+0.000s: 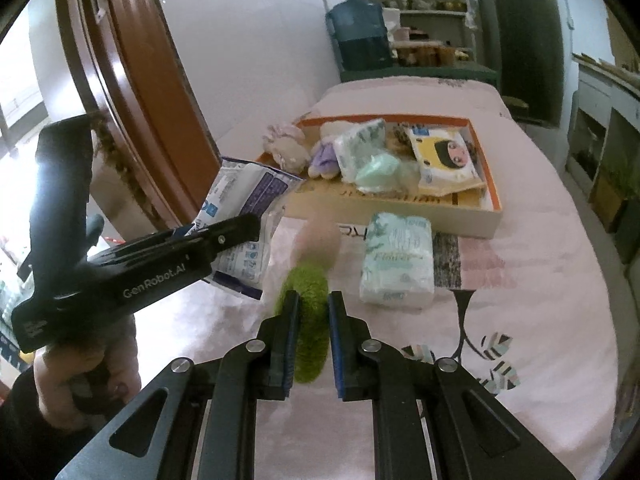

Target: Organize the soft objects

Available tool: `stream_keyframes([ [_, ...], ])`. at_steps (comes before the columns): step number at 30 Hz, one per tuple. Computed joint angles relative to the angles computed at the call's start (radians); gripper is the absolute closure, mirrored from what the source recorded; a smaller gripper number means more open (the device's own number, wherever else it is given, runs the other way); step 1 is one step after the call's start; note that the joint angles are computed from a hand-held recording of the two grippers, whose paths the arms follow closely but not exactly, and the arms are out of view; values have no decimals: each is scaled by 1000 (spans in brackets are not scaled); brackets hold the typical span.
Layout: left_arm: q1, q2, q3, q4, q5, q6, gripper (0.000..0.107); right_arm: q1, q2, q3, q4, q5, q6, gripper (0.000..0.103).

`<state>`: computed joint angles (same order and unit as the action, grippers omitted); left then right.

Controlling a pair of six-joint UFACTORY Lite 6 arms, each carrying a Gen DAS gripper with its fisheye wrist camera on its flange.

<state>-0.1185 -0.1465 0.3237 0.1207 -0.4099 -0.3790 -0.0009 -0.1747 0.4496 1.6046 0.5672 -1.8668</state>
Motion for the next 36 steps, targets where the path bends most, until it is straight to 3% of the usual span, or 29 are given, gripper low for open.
stream_keyframes([
  [11,-17,-110,8,-99,73,94,75,-36,-110,22,-106,28,95,89],
  [28,22,-155,42,-22,101,43,75,-76,-117,99,-152,73,116,91],
  [30,25,-152,42,-12,98,35,75,-103,-60,120,-205,126,134,86],
  [32,30,-152,43,17,102,10,75,-100,-37,100,-225,100,127,61],
  [34,32,-140,49,31,102,-5,75,-85,-35,59,-195,25,76,48],
  [36,29,-124,52,35,97,-13,75,-94,-7,29,-164,-16,18,48],
])
